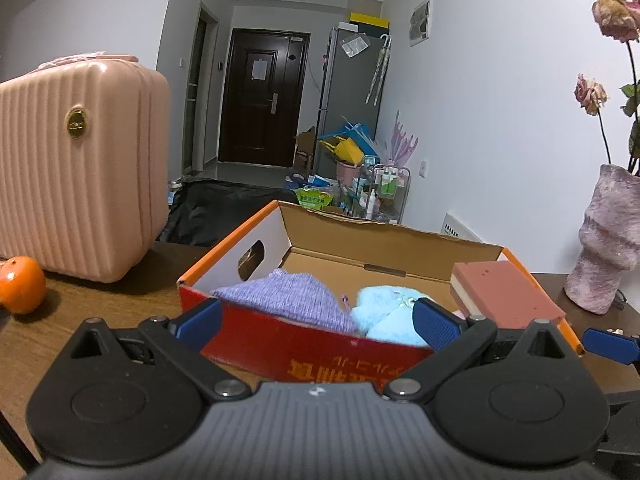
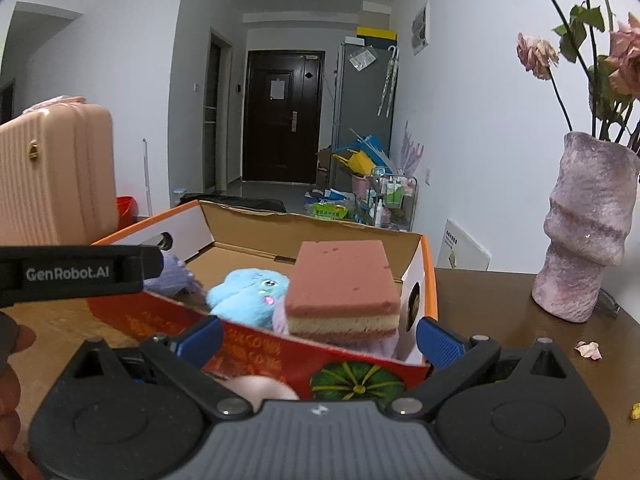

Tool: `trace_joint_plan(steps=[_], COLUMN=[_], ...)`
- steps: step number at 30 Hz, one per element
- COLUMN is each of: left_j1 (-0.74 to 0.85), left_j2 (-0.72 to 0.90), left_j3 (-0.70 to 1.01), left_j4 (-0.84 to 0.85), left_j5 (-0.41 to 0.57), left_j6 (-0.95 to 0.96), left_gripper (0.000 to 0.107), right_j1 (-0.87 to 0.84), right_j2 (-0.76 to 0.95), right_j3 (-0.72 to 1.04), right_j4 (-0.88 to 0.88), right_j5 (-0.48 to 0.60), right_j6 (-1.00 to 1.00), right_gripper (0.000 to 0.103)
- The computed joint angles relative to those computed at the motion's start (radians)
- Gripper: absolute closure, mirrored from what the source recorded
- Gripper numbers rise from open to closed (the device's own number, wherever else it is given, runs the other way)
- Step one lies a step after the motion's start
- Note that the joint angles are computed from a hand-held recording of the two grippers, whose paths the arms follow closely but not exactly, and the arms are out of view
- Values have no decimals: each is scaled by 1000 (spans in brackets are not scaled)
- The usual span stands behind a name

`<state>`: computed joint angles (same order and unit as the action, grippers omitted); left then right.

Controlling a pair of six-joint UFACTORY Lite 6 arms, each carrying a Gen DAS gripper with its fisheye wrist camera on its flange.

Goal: Organize soft objects
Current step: 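Lower both items into the box and open both grippers, then withdraw both tools from the box back over the remaining soft items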

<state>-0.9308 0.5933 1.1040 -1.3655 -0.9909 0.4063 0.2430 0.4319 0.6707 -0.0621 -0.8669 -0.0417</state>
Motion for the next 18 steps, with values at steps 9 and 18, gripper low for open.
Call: trace_joint_plan(steps=[9, 18], left_j1=[-120, -270], left_j2=[-52, -94], left_j3=[-87, -155], left_j4=[-74, -197], left_j5=[-71, -152], left_j6=[-33, -45], left_gripper=[4, 4], right_j1=[1, -20], right_j2=[-114, -244], right_j3=[-170, -352], right_j4=[-3, -34], right_j5=[-64, -117], right_j6=[24, 72], right_gripper=[0, 0])
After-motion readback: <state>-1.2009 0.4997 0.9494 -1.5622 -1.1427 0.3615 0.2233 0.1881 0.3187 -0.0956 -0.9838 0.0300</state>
